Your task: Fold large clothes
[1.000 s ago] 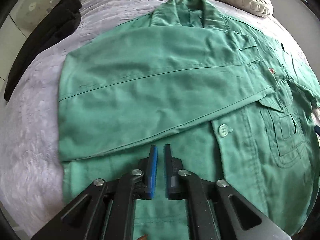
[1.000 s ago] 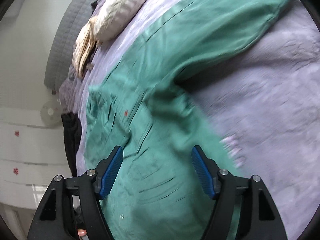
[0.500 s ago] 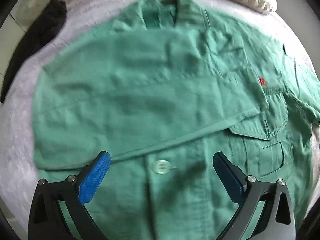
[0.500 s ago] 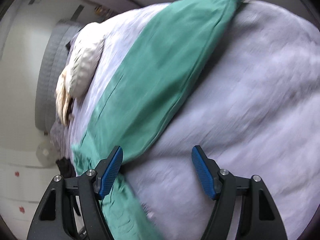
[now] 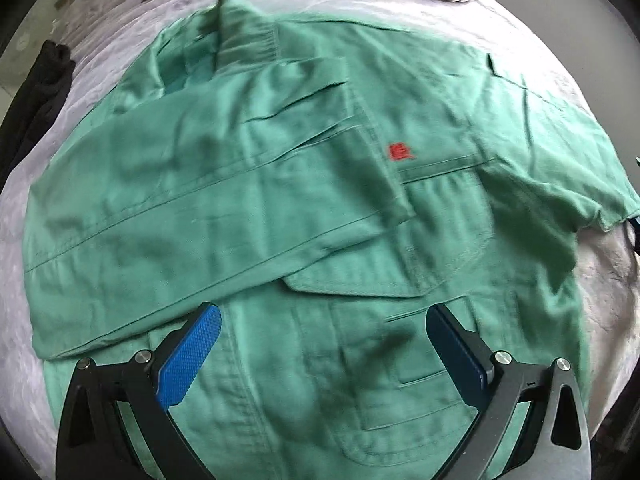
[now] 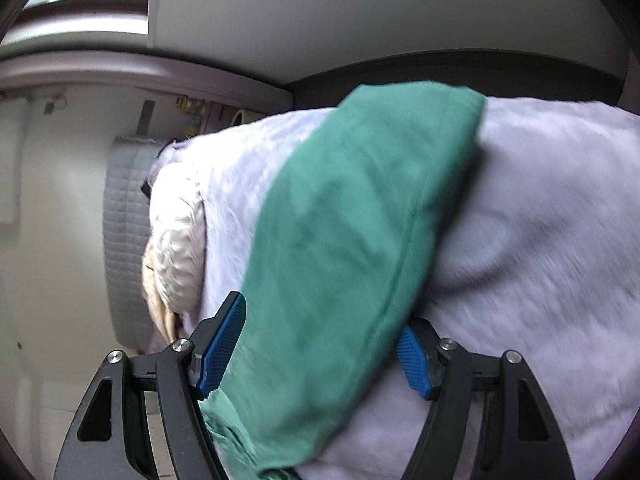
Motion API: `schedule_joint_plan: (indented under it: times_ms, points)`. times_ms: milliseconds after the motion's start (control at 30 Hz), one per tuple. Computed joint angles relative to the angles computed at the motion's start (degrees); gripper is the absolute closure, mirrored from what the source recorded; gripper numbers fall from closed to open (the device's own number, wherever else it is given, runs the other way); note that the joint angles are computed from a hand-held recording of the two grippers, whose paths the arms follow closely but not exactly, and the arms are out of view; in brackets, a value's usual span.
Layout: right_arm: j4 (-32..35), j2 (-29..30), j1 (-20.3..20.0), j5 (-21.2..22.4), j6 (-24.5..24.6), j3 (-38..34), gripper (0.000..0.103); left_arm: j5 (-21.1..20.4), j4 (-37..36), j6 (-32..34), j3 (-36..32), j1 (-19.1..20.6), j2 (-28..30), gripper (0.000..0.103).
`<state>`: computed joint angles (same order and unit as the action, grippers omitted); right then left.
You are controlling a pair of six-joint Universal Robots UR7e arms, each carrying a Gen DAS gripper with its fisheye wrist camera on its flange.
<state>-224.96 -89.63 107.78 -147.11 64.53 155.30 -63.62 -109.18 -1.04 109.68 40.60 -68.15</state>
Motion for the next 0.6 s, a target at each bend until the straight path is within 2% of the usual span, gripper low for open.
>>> schedule_joint_plan:
  times_ms: [67, 133, 167, 200, 267, 333, 400, 500, 567, 600]
  points:
    - [-1.7, -0.1, -1.2, 1.7, 0.0, 0.3, 0.03, -0.8, -1.5, -0.2, 1.0, -0.2, 0.2, 0.0]
    - [-2.8, -0.4, -2.9, 4.2, 0.6, 0.7, 0.072, -1.1, -2.7, -0.3, 0.9, 0.1, 0.8, 0.0]
    - [0.2, -1.8, -3.5, 4.8, 2.2, 0.9, 0.099, -0.9, -3.5, -0.5, 1.1, -0.1, 1.0, 0.0]
    - [4.9, -3.4, -2.9, 3.4, 4.1, 0.7, 0.099, -0.2, -5.2, -0.3, 1.7, 0.0, 0.9, 0.0]
    - [8.5, -3.3, -0.6, 1.1, 2.2, -1.9, 0.1, 1.3, -6.0, 1.1, 2.3, 1.1, -0.8, 0.0]
    - [12.7, -2.5, 2.5, -1.9, -3.8, -6.7, 0.1, 2.5, -7.6, 2.2, 2.1, 2.0, -0.7, 0.0]
    - [14.4, -0.8, 4.5, -2.1, -9.9, -11.1, 0.099, 3.7, -8.8, 3.1, 1.5, 3.1, -0.2, 0.0]
    - [16.1, 4.7, 5.8, 2.6, -22.1, -20.6, 0.099, 4.7, -8.2, 5.1, -2.3, 5.9, 0.4, 0.0]
    - [19.7, 8.7, 6.1, 6.9, -27.8, -26.7, 0.099, 4.8, -7.7, 5.5, -5.2, 7.6, 1.2, 0.0]
    - [21.0, 10.4, 6.4, 8.0, -29.1, -28.7, 0.099, 4.8, -7.5, 5.4, -6.6, 8.1, 1.7, 0.0]
